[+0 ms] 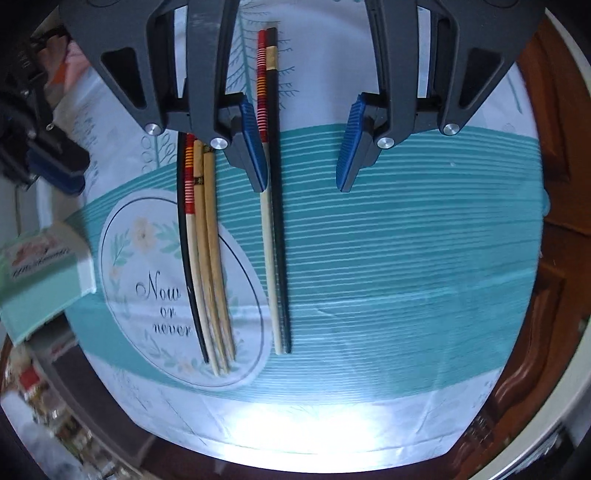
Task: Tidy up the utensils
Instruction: 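Grasp the black chopstick with the left tool while the right approaches the chopstick bundle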
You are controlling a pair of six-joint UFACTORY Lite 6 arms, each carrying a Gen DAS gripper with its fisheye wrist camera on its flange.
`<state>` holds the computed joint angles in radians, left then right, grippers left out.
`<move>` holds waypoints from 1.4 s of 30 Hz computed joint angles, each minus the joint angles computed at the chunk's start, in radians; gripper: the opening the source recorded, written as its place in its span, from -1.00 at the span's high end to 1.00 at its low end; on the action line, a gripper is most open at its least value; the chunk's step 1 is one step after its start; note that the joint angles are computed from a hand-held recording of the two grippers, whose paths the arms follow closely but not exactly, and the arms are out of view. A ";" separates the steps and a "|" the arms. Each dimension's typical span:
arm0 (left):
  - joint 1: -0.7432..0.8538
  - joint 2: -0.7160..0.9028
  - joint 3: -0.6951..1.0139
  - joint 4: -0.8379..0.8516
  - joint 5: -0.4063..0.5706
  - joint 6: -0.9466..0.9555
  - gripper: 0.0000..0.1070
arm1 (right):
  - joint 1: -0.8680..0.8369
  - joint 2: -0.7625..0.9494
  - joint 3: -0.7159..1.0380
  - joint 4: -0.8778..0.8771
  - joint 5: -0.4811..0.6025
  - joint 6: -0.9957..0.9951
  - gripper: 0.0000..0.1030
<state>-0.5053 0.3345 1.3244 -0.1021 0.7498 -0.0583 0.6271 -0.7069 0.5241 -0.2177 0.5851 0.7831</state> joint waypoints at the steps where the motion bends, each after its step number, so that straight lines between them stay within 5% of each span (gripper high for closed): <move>1: -0.007 0.016 0.023 0.009 0.016 -0.004 0.33 | -0.001 0.001 -0.001 0.002 -0.002 0.000 0.70; 22: -0.036 0.196 0.289 0.117 0.226 -0.065 0.41 | -0.056 -0.071 -0.037 0.081 -0.007 -0.086 0.71; 25: -0.037 0.236 0.345 0.111 0.266 -0.059 0.55 | -0.061 -0.048 -0.026 0.091 -0.003 -0.106 0.71; 26: -0.031 0.257 0.369 0.104 0.277 -0.042 0.74 | -0.062 -0.032 -0.017 0.092 -0.004 -0.113 0.71; 27: -0.037 0.276 0.399 0.095 0.302 -0.035 0.92 | -0.063 -0.012 -0.004 0.092 -0.003 -0.118 0.71; 42: 0.070 0.226 0.317 -0.098 0.303 0.003 0.93 | -0.396 0.652 0.454 0.583 0.112 -0.576 0.71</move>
<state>-0.4356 0.5605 1.6411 -0.2005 1.0523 -0.0552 0.2312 -0.0546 0.9781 0.3655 0.6975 0.2070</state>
